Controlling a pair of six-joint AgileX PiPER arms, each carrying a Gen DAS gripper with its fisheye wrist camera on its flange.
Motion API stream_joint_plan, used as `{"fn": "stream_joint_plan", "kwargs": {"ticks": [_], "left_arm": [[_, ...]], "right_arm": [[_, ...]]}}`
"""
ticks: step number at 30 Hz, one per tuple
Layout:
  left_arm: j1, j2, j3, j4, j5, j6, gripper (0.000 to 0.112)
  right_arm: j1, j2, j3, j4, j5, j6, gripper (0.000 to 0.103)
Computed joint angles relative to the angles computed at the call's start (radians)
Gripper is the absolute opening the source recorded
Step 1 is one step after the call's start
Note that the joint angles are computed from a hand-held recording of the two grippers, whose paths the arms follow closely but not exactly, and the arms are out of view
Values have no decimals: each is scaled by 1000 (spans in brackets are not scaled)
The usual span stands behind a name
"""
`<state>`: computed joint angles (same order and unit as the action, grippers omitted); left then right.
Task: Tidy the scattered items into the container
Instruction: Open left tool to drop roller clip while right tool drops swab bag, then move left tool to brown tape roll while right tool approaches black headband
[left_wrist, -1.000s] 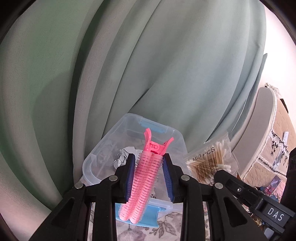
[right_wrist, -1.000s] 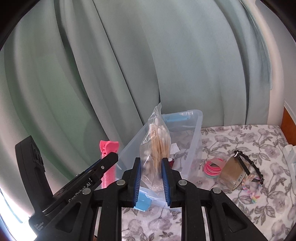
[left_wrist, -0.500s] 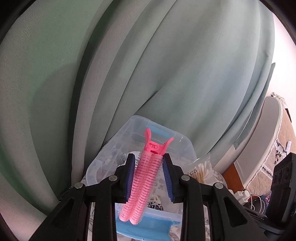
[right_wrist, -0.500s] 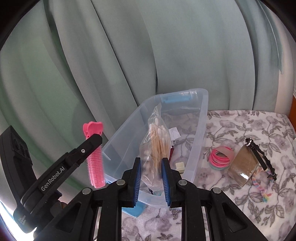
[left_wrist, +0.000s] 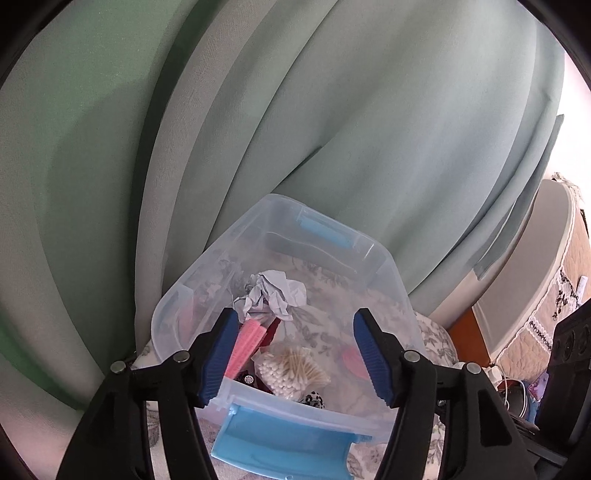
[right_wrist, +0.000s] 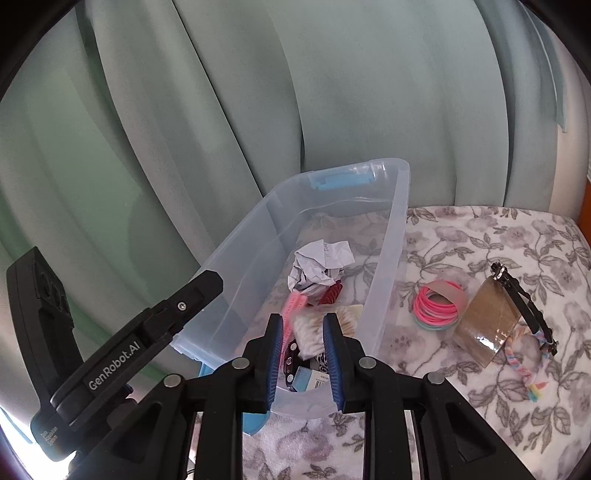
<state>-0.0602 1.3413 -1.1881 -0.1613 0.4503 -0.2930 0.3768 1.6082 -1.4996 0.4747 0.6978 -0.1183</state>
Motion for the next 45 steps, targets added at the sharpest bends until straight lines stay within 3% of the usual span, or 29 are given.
{"fn": "stream_joint_plan", "kwargs": {"ticks": [5,10,13,22,28,34,42,45], "left_arm": [[-30,23,-29,66,17,-50,76],[-55,-12,-50,140,78,-119,81],[-104,-41,-71,267,131,-215,84],[-356,-96,-173,647,333,-484,90],[-558,-80,-290,843,509,-609,91],[-676,-60,-383,913,622,-654,91],[-750,-75,-381,947,656,-680,91],[-756,-74,-380,939,650,-677,91]], "right_arm": [[-3,-15,8,6,6,0,31],[-13,-58,35,9,2,9,48],[-26,-99,61,19,1,11,52],[-109,-261,144,108,29,-51,60],[-256,-369,208,255,95,-156,63],[-399,-433,242,335,171,-188,66],[-409,-478,276,315,197,-175,68],[-409,-487,281,306,193,-165,79]]}}
